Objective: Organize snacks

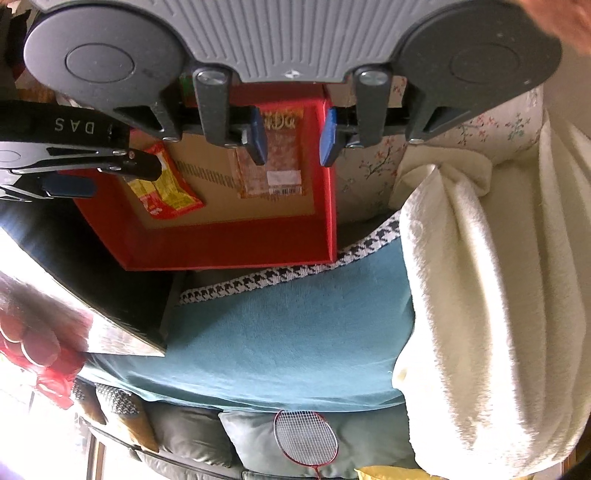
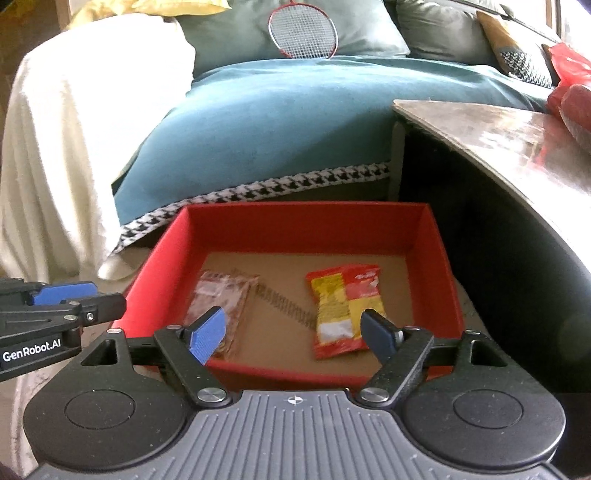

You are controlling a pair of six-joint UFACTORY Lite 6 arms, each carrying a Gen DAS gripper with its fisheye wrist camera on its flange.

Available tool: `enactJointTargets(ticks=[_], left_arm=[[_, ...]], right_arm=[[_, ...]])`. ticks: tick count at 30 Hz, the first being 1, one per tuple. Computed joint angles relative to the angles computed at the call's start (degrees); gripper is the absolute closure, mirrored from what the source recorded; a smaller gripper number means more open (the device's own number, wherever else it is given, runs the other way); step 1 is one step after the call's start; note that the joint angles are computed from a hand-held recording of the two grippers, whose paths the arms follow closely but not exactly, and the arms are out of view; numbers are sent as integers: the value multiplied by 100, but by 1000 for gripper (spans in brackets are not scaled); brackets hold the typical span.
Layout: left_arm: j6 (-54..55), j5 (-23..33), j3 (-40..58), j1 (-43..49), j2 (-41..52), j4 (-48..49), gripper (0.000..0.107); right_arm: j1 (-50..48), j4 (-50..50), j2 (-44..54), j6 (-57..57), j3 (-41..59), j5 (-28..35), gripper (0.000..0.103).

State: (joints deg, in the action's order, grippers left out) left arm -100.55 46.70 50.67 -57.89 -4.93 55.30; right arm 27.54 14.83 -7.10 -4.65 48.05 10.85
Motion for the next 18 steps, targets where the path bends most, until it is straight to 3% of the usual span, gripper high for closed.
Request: enactJointTargets(ticks=[7, 11, 18], left_arm=[[-91, 319, -237, -428, -384, -149, 82], [-120, 441, -384, -613, -591, -289, 80], [-232, 724, -784, -1187, -1051, -735, 77]], right_arm=[[261, -356, -566, 521, -433, 128, 18], [483, -1147, -933, 1370, -716, 250, 17], [601, -1216, -1636, 1566, -1225, 619, 17]])
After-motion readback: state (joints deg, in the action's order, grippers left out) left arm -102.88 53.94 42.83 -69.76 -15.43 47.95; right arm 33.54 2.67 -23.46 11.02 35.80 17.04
